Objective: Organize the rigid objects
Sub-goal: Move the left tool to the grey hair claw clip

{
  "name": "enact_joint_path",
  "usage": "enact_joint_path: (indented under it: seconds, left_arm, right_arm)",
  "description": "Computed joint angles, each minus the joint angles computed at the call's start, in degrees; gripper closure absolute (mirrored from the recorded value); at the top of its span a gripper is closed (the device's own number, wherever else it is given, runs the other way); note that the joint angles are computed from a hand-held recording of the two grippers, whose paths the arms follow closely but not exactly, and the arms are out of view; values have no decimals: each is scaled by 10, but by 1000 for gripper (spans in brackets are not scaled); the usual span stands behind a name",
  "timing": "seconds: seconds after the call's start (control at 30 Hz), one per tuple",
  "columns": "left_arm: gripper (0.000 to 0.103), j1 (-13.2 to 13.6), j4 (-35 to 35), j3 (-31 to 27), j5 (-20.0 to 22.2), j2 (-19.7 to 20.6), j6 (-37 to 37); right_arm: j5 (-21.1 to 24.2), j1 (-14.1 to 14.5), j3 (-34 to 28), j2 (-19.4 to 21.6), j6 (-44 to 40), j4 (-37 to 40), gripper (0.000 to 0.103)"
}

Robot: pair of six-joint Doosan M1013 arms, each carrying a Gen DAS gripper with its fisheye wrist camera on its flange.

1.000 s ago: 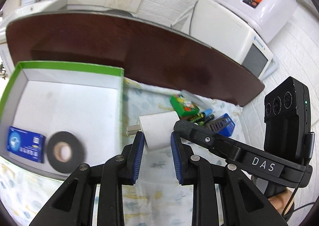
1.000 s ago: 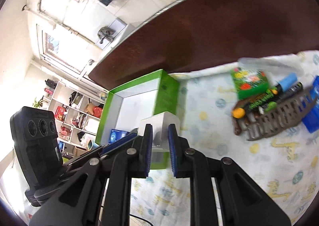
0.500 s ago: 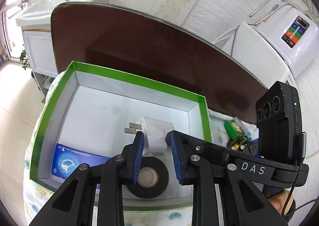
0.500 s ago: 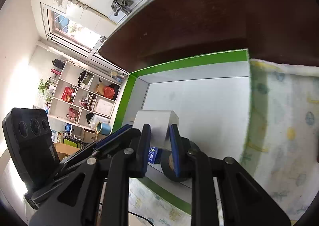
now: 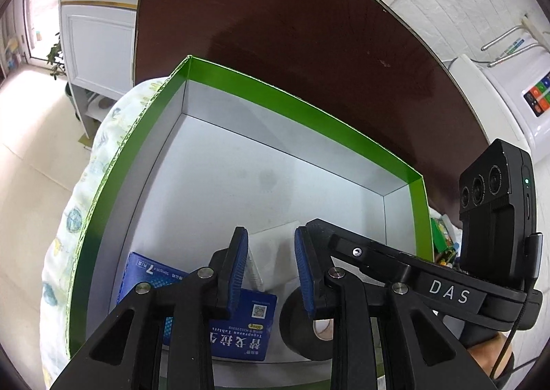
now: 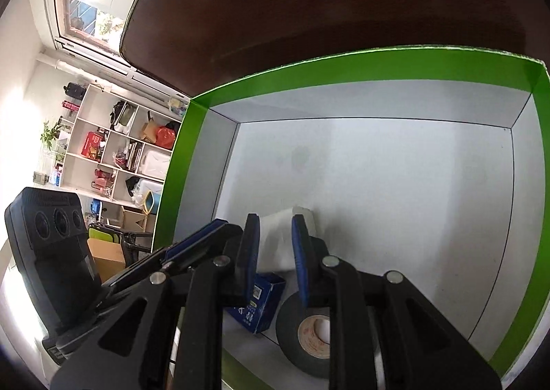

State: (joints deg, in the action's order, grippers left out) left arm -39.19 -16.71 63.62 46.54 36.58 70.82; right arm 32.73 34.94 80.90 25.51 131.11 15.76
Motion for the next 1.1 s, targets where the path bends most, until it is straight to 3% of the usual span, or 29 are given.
enact_joint_path:
  seconds: [0.27, 0.4, 0.57, 0.7, 0.8, 0.97, 1.1]
  left_arm:
    - [76, -30, 20, -21, -10, -6, 7]
    - [76, -55, 5, -57, -1, 9, 43]
    - [76, -89, -25, -124, 40, 42, 95]
    - [76, -114, -38, -172, 83, 73, 111]
    - [76, -127, -55, -215, 126, 103, 105]
    - [76, -135, -79, -253, 174, 136, 50]
    - [76, -138, -82, -246, 170, 137, 18]
  right_arm:
    - [-32, 3, 47, -52, 87, -126, 83]
    - [-46, 2, 100, -105, 188, -234, 83]
    - [-22, 5, 170, -176, 373, -419, 83]
    - [40, -1, 230, -229, 505, -513, 83]
    - [70, -10, 272, -260, 564, -530, 83]
    - [28, -24, 325, -293, 577, -515, 84]
    - [7, -31, 337, -302, 547, -500, 85]
